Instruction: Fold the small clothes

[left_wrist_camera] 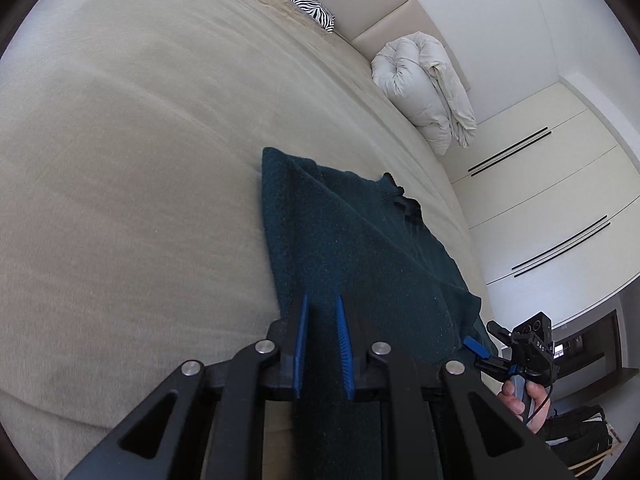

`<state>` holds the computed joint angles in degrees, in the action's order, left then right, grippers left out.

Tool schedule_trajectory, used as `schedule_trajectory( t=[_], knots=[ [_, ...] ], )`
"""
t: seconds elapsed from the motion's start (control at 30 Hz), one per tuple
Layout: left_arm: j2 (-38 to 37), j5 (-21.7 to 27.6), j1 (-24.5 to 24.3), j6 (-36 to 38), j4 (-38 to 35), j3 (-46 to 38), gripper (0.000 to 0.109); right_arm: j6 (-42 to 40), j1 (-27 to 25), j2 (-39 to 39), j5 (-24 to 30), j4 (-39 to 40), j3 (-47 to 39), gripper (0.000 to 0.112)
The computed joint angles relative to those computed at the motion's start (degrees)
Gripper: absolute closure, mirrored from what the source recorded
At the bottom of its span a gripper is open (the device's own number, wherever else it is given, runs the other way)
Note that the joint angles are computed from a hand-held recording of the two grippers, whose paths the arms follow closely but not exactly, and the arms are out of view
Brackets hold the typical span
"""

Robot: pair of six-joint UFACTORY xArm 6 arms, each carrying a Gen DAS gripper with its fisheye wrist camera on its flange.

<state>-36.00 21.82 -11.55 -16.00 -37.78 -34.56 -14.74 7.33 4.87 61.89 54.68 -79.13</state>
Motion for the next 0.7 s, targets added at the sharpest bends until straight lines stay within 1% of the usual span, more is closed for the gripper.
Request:
schedule_trajectory(
  t=[0.07, 0.1, 0.17, 0.2, 0.3, 0.4, 0.47, 0.5, 0.6, 0.63, 0.7],
  knots=[
    [-2.98, 1.3, -0.63, -5.24, 4.94, 1.97, 0.081, -0.3, -0.41, -1.12, 0.33, -0.15, 1.31, 0.055],
    [-4.21, 1.48, -1.29, -6.14, 5.46, 2.9, 0.081, -0.36, -0.54, -1.73, 0.37, -0.27, 2.07, 0.055],
    [-6.37, 2.47, -2.7, -10.26, 9.95, 4.07, 0.081, 0.1, -0.85, -2.99, 0.55, -1.24, 3.78, 0.054],
    [-7.29, 3.46, -3.38, -12.78, 13.17, 4.18, 0.081, 0.79, -1.03, -3.78, 0.44, -2.37, 4.91, 0.054],
    [-10.05, 7.03, -5.44, -21.79, 23.81, 3.8, 0.079, -1.82, -3.19, -7.56, 1.12, 0.42, 9.87, 0.054],
    [-13.66, 9.02, -7.91, -30.39, 32.78, 3.54, 0.077, -3.66, -6.59, -13.09, 1.52, 2.0, 15.41, 0.054],
    [-14.95, 10.39, -10.09, -35.76, 39.04, 2.57, 0.067, -5.22, -10.24, -17.2, 1.78, 3.4, 19.28, 0.054],
    [-14.95, 10.78, -11.13, -37.11, 40.81, 1.86, 0.066, -5.67, -12.62, -18.99, 2.06, 3.95, 20.94, 0.054],
    [-12.81, 10.63, -13.65, -38.33, 42.77, -0.72, 0.063, -6.03, -20.0, -22.83, 1.88, 4.02, 24.36, 0.054],
    [-11.7, 10.38, -14.41, -38.61, 43.05, -1.58, 0.061, -6.06, -22.43, -23.52, 1.62, 3.78, 24.91, 0.053],
    [-9.28, 9.51, -15.92, -39.81, 43.71, -2.95, 0.061, -6.36, -27.5, -24.03, 0.97, 4.12, 25.39, 0.053]
  ],
)
